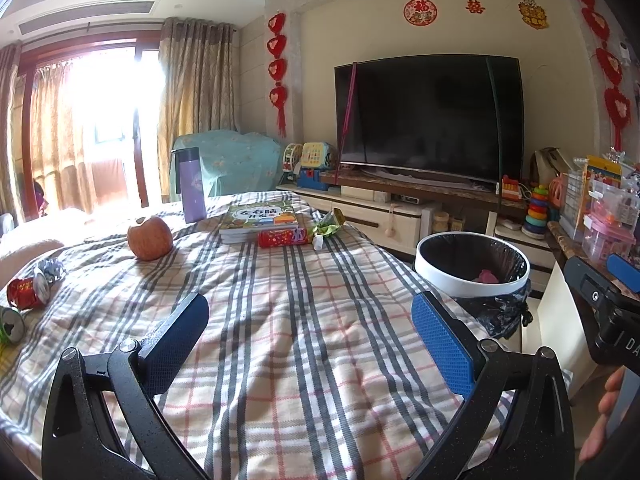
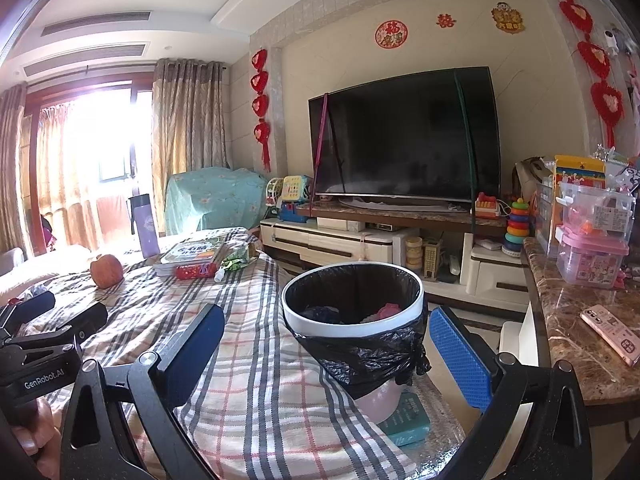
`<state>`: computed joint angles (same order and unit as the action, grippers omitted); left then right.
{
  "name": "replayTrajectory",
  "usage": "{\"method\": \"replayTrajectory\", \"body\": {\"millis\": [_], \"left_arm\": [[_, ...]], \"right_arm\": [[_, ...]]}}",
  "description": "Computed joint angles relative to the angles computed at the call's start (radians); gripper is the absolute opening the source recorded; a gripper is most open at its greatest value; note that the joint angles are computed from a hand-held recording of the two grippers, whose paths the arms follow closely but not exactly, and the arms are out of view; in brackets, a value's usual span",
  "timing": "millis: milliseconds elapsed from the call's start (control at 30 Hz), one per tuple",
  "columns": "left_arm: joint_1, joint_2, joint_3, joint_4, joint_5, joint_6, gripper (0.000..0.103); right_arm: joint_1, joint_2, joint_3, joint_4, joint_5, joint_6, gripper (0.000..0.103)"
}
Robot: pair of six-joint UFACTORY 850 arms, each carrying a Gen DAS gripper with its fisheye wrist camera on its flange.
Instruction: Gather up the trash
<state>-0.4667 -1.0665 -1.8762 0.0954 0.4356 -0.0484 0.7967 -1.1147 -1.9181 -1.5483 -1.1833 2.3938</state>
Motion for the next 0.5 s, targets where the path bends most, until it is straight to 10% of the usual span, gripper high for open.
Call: {"method": "replayTrajectory", "body": {"millis": [500], "left_arm": [[-0.004, -0.003, -0.006, 0.014, -0.011, -0.013, 0.103]], "right_arm": [[0.0, 0.014, 0.024, -0.022, 0.008, 0.031, 0.103]]}}
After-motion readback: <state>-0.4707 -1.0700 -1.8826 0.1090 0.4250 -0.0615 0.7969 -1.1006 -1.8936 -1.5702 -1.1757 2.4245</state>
